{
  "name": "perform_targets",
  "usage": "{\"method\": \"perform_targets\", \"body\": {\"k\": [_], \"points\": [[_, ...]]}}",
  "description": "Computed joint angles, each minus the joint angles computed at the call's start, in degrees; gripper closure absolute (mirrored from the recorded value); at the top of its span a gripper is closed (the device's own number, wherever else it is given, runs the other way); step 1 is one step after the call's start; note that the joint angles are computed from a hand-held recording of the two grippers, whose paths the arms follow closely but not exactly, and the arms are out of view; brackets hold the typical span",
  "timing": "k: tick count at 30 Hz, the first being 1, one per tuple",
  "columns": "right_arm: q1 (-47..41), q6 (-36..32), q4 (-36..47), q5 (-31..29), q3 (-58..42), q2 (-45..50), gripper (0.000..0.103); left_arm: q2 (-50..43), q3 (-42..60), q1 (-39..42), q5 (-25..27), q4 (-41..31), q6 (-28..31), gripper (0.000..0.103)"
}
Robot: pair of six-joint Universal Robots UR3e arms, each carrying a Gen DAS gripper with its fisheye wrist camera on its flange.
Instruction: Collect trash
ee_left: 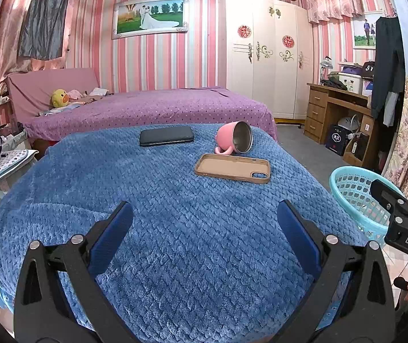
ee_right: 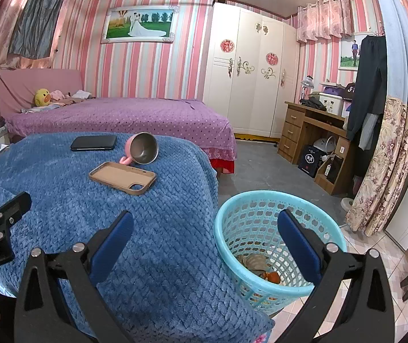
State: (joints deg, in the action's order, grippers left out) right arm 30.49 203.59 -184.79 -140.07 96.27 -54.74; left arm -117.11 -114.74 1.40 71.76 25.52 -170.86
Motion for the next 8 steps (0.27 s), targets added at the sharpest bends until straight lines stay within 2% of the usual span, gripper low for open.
{"method": "perform_targets", "body": {"k": [8], "points": [[0.2,0.2,0.6,0.0,-0.2,-0.1,0.005,-0.1,0.5,0.2,-0.3,-0.7,-0.6,0.005]]}}
